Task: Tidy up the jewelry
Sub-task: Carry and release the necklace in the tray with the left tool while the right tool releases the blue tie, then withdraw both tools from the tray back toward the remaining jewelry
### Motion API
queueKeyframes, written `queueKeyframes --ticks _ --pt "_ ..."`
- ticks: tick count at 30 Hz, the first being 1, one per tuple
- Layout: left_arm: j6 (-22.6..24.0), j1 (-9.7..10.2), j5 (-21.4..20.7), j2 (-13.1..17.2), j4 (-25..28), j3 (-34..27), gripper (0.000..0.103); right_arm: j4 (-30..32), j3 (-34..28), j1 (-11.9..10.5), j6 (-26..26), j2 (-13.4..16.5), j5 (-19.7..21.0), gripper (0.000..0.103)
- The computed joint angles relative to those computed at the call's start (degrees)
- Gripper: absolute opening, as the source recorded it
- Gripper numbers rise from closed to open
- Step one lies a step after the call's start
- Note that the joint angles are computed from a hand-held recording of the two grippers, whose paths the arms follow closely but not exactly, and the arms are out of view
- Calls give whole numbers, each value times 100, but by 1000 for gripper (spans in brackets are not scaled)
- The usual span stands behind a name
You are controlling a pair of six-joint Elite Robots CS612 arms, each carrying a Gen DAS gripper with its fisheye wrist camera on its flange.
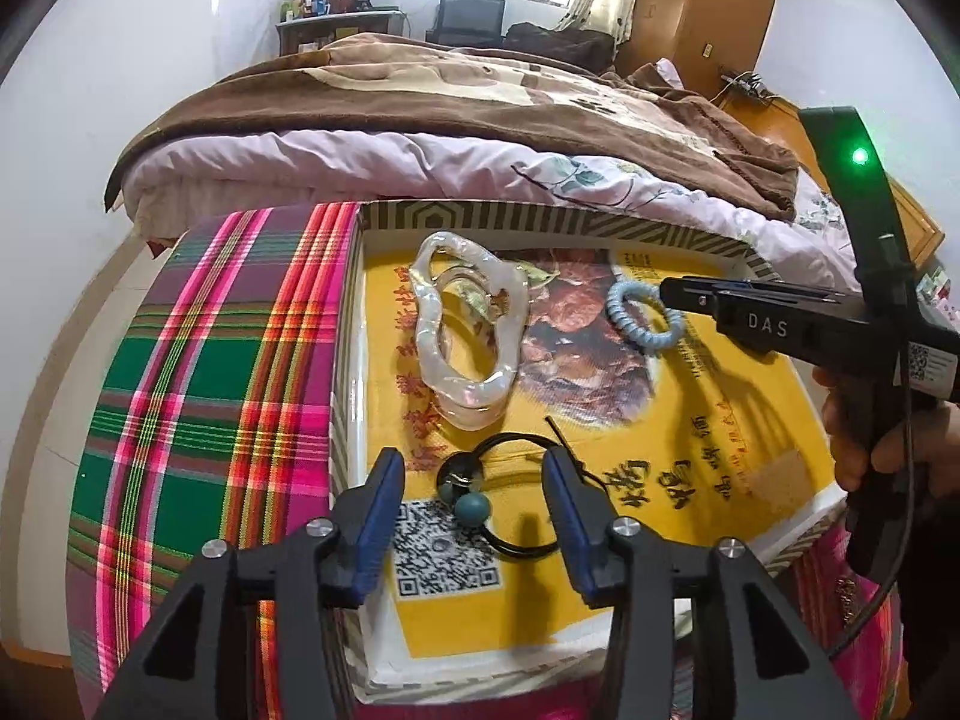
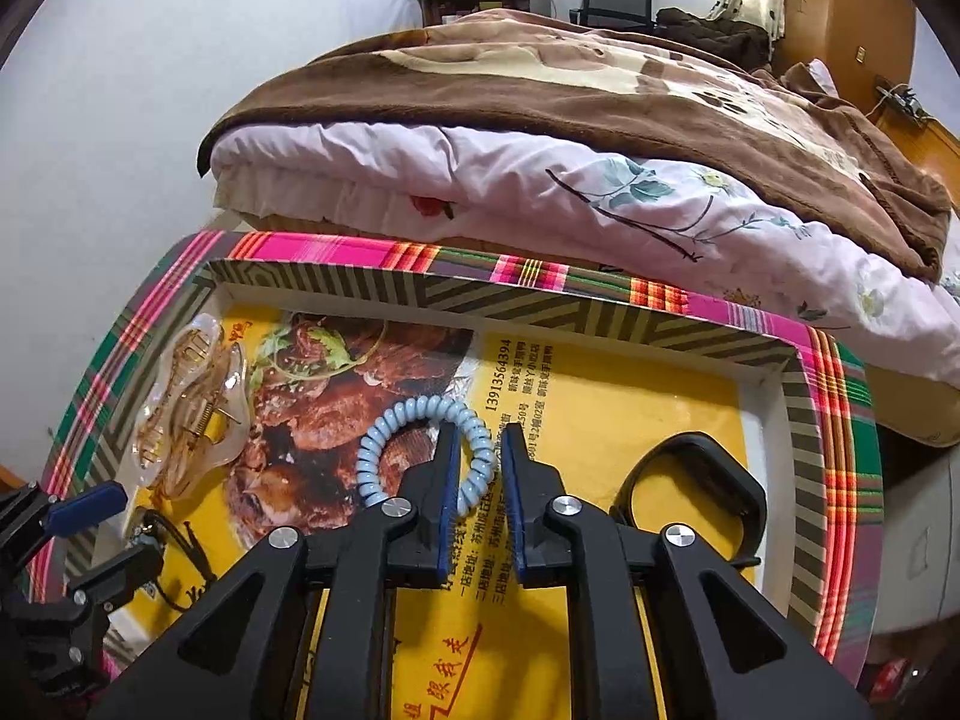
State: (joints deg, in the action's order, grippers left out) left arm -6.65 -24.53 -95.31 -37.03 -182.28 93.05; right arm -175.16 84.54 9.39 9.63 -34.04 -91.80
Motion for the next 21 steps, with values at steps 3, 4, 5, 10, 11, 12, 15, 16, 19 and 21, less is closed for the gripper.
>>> queueKeyframes --ticks 3,4,5,10,11,12,15,16,19,21 --pt "11 -15 45 -53 -80 84 57 -97 87 5 -8 -59 22 20" --pt "-5 -22 79 -79 -122 127 59 -141 124 8 -5 -82 29 23" --pt "-23 -22 84 -100 -153 162 60 -188 166 13 8 -109 30 25" --pt "-28 -13 32 -258 -435 428 60 -506 467 40 67 -286 129 25" --pt "-29 -13 25 -290 -476 479 60 -575 540 44 80 -327 162 25" --pt "-41 -9 -1 -336 -547 560 60 -645 617 52 87 -369 189 25" --pt "-46 -16 10 -450 -722 771 60 -889 859 78 109 -495 217 25" --pt "-40 -18 12 -489 -767 839 61 -966 940 83 121 -537 243 25" --pt "-30 -25 7 -591 -883 1022 61 -1269 1230 101 167 -677 280 25" --pt "-2 -26 -3 -669 -977 1172 61 -1472 1441 108 195 -777 304 25"
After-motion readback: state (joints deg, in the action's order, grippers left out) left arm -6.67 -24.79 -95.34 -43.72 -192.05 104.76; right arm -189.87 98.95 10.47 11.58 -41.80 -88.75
